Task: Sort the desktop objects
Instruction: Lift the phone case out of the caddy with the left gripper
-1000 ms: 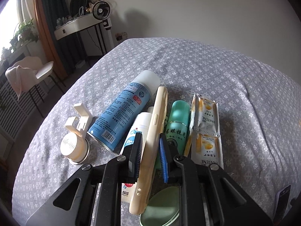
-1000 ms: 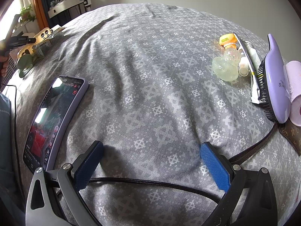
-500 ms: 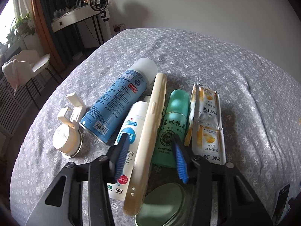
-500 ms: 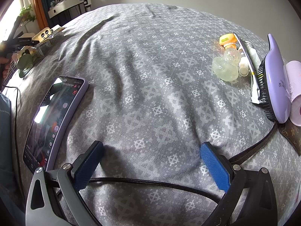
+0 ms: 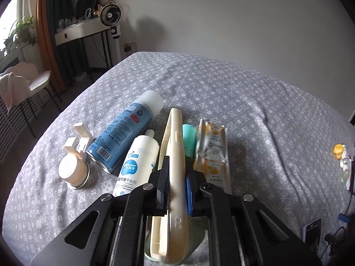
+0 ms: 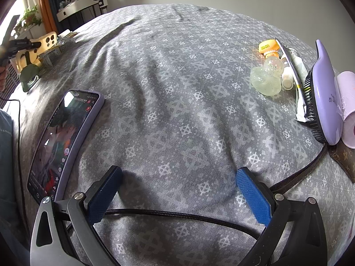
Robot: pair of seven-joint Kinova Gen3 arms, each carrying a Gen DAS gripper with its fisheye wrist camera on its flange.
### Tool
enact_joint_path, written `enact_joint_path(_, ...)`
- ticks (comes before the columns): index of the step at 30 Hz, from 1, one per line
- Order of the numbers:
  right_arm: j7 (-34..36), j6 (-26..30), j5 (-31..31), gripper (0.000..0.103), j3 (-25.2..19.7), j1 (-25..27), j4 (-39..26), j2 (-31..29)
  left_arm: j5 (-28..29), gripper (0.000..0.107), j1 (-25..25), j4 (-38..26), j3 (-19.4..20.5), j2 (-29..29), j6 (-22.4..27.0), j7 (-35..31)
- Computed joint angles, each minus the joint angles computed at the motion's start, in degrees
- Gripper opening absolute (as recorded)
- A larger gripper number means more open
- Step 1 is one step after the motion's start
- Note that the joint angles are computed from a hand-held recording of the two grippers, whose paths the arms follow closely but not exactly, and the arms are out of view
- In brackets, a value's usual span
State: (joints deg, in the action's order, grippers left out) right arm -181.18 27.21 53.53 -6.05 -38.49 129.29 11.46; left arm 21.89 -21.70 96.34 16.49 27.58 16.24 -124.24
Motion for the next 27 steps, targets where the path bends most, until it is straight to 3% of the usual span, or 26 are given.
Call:
enact_joint_path(4,-0.4,-0.3,0.6,0.103,0.2,0.0,0.0,0.2,3.2,0.01,-4.7,2.1,7.8,-1.7,-0.5,-5.9)
enact_joint_path(7,-0.6,-0.6,1.0,0.103,0.3,0.1,0.0,0.3,5.2,0.01,-4.0,1.0,9.0,-1.6,2.9,-8.3)
enact_joint_path(16,-1.0,-0.9,1.5,0.103,0.4,0.2,0.2,0.1,6.3,0.01,10.2,-1.8,3.7,0.1,8.2,-9.1)
enact_joint_path(20,-1.3,-1.1,1.9,0.103,0.4,0.3,0.3,0.1,4.9,0.01,17.5,-6.8,0.9,2.7,11.0,-4.9)
enact_joint_path(27,-3.3,-1.8,3.7,0.103,0.7,0.1,0.8,0.1,-2.7,0.01,29.4,-17.1,-4.5,8.1,13.2,6.1)
